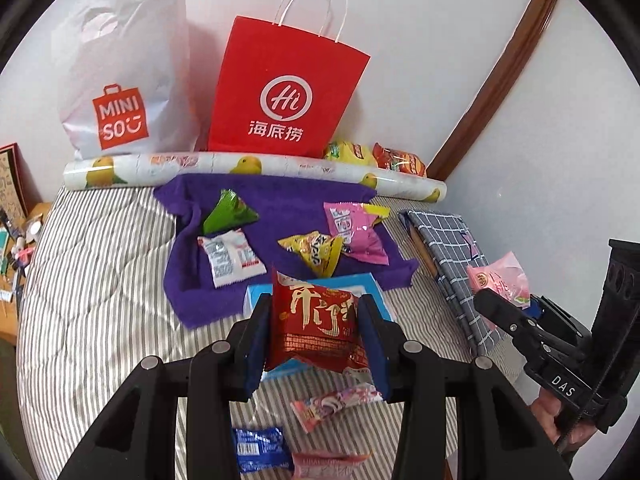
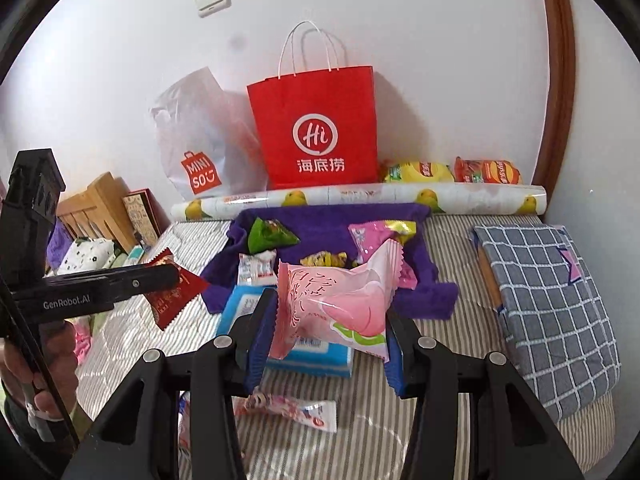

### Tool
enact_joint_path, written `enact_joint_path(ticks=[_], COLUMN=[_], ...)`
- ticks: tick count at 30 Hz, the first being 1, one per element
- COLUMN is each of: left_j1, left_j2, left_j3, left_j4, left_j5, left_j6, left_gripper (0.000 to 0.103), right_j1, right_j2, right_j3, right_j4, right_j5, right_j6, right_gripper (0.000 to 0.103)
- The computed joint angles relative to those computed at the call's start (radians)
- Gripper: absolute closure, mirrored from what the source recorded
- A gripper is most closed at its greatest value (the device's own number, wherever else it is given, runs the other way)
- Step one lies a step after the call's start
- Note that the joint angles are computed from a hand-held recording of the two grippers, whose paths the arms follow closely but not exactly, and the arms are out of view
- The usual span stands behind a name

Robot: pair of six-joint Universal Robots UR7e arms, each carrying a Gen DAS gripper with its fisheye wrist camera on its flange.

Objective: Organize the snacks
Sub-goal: 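Carry the pink packet and red bag up toward the purple towel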

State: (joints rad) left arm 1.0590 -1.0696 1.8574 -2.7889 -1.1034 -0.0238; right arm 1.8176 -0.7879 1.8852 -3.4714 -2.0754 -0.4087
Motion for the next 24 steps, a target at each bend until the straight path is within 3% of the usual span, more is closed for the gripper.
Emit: enact_joint_path(ticks=[18, 20, 24], left_j1=[0.045, 0.053, 0.065], left_j2=[0.097, 0.107, 0.132], left_j3=[-0.164, -0.180, -0.212], left_j4=[0.053, 0.061, 0.069], left_j5=[-0.012, -0.022, -0.033], left_j6=[0.048, 0.052, 0.061], left_gripper=[0.064, 0.072, 0.072], right_j1=[-0.028, -0.031, -0.040], right_j2=[0.078, 0.086, 0.103], right_j3=[-0.166, -0.181, -0.211], right_j4=[0.093, 0.101, 0.120], right_j5=[0.009, 0.009, 0.011], right_j6=[0.009, 0.008, 0.007], right_gripper=[0.056, 0.056, 0.056])
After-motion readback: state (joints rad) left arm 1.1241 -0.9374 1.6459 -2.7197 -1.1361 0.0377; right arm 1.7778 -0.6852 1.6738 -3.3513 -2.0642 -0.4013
